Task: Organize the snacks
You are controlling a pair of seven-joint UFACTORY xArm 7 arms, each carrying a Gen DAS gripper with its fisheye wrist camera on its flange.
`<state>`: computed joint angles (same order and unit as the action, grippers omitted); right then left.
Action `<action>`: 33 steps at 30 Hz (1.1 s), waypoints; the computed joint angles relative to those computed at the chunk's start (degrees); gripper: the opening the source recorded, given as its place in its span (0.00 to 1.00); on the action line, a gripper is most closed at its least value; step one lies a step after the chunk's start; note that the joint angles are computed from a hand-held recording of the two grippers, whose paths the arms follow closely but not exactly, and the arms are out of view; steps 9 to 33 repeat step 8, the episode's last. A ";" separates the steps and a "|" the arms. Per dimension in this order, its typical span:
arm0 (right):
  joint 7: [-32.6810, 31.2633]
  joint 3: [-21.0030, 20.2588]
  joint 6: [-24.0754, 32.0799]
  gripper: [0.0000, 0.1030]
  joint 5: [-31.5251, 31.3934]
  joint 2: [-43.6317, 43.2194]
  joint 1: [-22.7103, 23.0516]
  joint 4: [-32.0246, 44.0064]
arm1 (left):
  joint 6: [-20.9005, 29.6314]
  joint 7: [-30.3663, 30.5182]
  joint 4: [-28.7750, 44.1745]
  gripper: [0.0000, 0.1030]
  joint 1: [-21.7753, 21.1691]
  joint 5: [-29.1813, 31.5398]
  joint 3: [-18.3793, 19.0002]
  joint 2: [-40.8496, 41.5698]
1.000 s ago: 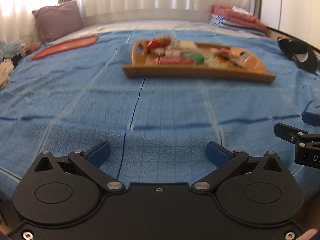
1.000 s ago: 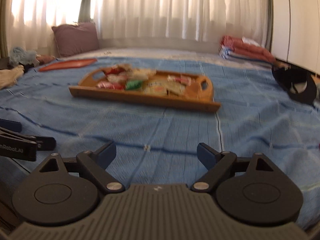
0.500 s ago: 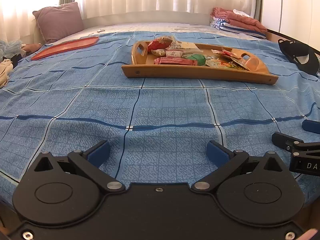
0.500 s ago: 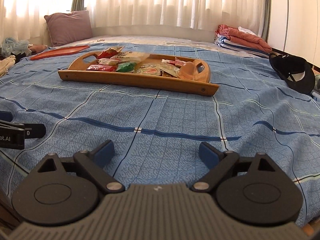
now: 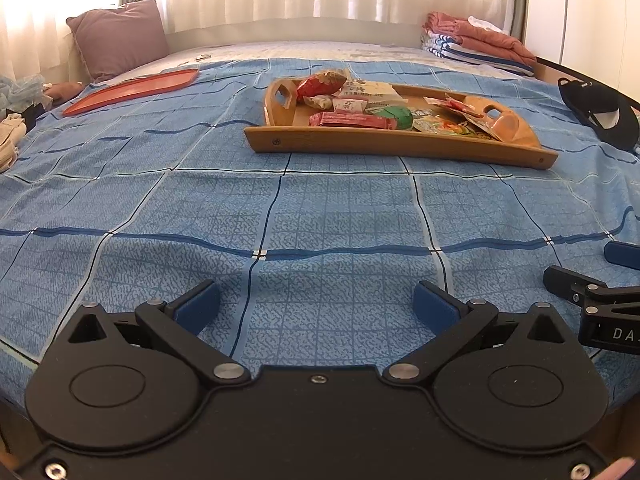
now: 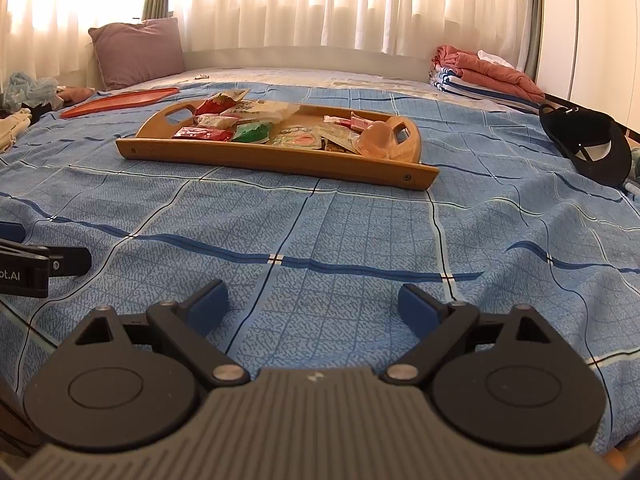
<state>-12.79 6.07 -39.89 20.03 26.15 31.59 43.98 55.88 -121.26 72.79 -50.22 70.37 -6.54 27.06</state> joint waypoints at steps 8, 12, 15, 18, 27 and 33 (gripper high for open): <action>0.04 -0.03 0.09 0.93 0.02 -0.03 0.04 0.03 | 2.60 -1.01 1.36 1.00 -1.24 0.02 0.19 1.42; 0.04 -0.03 0.09 0.93 0.02 -0.03 0.04 0.03 | 2.60 -1.01 1.36 1.00 -1.24 0.02 0.19 1.42; 0.04 -0.03 0.09 0.93 0.02 -0.03 0.04 0.03 | 2.60 -1.01 1.36 1.00 -1.24 0.02 0.19 1.42; 0.04 -0.03 0.09 0.93 0.02 -0.03 0.04 0.03 | 2.60 -1.01 1.36 1.00 -1.24 0.02 0.19 1.42; 0.04 -0.03 0.09 0.93 0.02 -0.03 0.04 0.03 | 2.60 -1.01 1.36 1.00 -1.24 0.02 0.19 1.42; 0.04 -0.03 0.09 0.93 0.02 -0.03 0.04 0.03 | 2.60 -1.01 1.36 1.00 -1.24 0.02 0.19 1.42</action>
